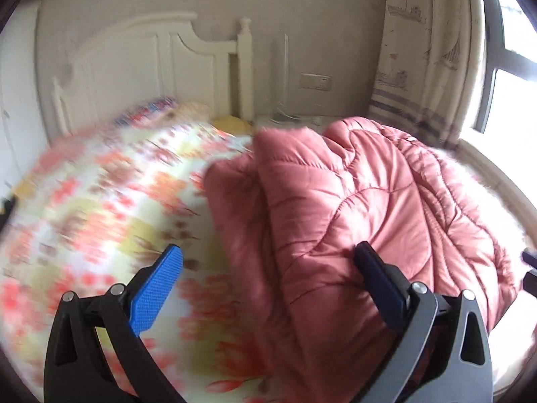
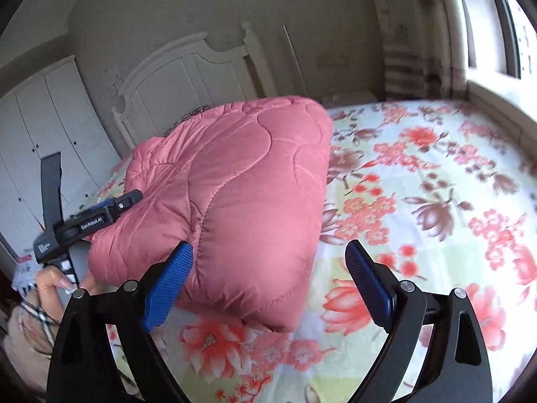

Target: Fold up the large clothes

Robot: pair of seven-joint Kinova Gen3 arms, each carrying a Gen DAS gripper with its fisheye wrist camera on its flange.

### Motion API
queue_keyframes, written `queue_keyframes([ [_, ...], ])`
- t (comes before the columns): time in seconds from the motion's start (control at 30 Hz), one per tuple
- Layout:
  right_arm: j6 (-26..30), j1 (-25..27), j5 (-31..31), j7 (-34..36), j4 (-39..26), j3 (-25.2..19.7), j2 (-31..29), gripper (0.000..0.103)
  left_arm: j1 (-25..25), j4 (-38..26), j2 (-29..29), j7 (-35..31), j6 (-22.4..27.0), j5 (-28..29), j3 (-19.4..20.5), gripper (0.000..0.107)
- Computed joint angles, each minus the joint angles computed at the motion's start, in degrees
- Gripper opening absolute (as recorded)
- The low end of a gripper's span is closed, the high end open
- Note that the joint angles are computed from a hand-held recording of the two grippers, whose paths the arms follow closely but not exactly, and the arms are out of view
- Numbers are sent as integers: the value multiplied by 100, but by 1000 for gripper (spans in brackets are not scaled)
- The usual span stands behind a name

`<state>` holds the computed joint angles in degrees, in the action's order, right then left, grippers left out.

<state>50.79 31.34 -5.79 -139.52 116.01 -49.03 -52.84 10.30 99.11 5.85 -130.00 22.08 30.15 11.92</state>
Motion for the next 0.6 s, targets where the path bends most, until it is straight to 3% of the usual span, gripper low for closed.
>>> queue_keyframes([
  [0.13,898,212,310,210,-647,-175,-847,90,241,829,-1062,884,-932,-847,-122,101],
  [0.3,1649,501,214,501,-1385,-211,-1615,96,1296,1752,-2389,1852,-1456,-1594,-929,101],
  [0.4,2056,667,39,600,-1777,-196,-1963,97,1295,2136,-3001,1981,-1486,-1552,-850,101],
  [0.47,2132,797,-87,746,-1904,-139,-2061,98,1062,2199,-3248,2305,-1230,-1724,-665,101],
  [0.6,2224,942,-330,1094,-1972,-26,-2191,98,1466,2196,-3430,2452,-834,-1853,-921,101],
])
